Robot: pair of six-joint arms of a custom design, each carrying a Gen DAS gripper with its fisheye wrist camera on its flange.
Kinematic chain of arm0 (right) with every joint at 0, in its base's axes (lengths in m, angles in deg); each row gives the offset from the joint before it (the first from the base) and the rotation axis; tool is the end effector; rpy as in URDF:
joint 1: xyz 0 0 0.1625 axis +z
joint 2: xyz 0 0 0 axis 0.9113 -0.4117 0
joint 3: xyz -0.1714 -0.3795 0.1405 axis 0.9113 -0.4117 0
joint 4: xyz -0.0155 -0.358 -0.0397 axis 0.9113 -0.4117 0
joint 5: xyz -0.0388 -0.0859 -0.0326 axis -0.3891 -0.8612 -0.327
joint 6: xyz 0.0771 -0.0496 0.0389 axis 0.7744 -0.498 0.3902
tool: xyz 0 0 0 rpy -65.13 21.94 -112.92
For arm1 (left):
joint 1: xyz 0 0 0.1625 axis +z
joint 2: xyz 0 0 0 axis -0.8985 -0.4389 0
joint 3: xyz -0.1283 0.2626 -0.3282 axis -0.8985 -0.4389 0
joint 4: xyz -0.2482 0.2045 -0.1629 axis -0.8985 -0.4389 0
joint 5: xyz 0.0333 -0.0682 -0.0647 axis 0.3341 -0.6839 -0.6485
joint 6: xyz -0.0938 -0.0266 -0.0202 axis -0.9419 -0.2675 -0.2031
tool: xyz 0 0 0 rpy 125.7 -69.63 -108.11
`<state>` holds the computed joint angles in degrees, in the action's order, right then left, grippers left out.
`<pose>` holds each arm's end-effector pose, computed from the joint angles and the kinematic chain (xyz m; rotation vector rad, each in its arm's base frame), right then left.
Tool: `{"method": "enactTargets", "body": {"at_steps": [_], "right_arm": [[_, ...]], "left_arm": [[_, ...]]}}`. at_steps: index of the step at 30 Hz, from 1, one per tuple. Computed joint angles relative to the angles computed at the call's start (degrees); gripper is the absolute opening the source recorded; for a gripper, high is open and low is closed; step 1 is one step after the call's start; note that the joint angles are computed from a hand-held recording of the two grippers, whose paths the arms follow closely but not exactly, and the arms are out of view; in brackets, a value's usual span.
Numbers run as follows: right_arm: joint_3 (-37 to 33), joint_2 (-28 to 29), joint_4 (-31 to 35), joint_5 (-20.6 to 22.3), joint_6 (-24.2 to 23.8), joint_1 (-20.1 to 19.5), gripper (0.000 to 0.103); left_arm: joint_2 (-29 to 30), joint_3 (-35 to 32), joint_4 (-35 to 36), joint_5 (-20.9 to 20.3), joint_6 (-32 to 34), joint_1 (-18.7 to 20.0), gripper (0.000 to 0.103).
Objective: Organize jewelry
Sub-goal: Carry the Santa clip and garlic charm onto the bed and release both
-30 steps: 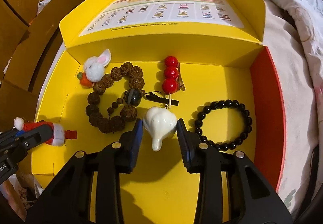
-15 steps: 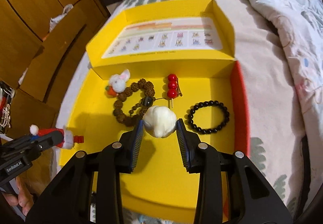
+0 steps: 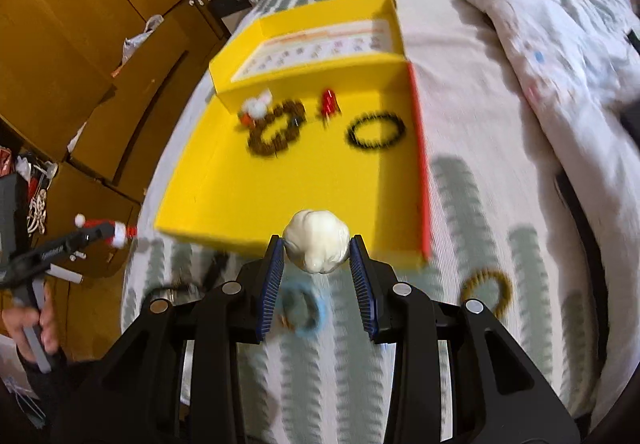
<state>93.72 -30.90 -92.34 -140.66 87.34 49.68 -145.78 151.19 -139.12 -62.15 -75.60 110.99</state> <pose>0.3018 -0.4280 0.1131 0.5275 -2.6585 0.3824 -0.0643 -0.3648 0.3263 -0.1211 2.4781 -0.6332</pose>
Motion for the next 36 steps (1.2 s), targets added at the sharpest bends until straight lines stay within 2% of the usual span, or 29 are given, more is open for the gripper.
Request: {"method": "enactTargets", "body": {"at_steps": [3,10,17,19,24,26,28,31,32,34,36], "right_arm": [[4.72,-1.96,-1.11,-0.80,1.05,-0.89,0.035],[11.36,-5.08,-2.15,-2.09,2.75,-4.34,0.035],[11.69,-4.29,0.08,-3.31,3.69,-9.53,0.035],[11.61,-3.95,0.29,-2.26,3.44,-10.82,0.035],[11.47,-4.35,1.24,-1.63,3.38,-11.46,0.040],[11.19,-4.18,2.01,-2.54,3.33,-11.17,0.047],[11.04,-4.16,2.32,-3.42,3.48,-10.65,0.049],[10.94,-4.73,2.60,-5.13,4.05,-9.53,0.049],[11.00,-5.13,2.36,-5.36,3.98,-9.15,0.050],[11.18,-5.82,1.69,-5.41,3.90,-8.69,0.056],[11.32,-6.31,0.67,-6.00,3.60,-7.84,0.058]], "left_arm": [[-0.95,0.77,2.87,-0.69,-1.68,1.29,0.015],[4.12,1.79,2.65,-0.33,-2.64,5.00,0.015],[7.83,2.60,-1.10,-0.79,-1.08,8.41,0.016],[8.50,2.63,-1.67,-1.28,-0.55,9.24,0.016],[8.12,2.89,-1.33,-0.62,-1.13,8.98,0.019],[8.18,2.81,-1.14,-0.52,-1.23,8.69,0.030],[7.94,2.74,-0.45,-0.16,-1.86,8.07,0.037],[6.91,2.70,-0.74,-0.21,-1.77,7.17,0.039],[6.80,2.64,-0.74,-0.04,-1.88,6.89,0.042],[6.03,2.64,-0.03,0.97,-2.66,5.75,0.047],[5.52,2.39,0.92,1.92,-3.26,5.05,0.047]]}}
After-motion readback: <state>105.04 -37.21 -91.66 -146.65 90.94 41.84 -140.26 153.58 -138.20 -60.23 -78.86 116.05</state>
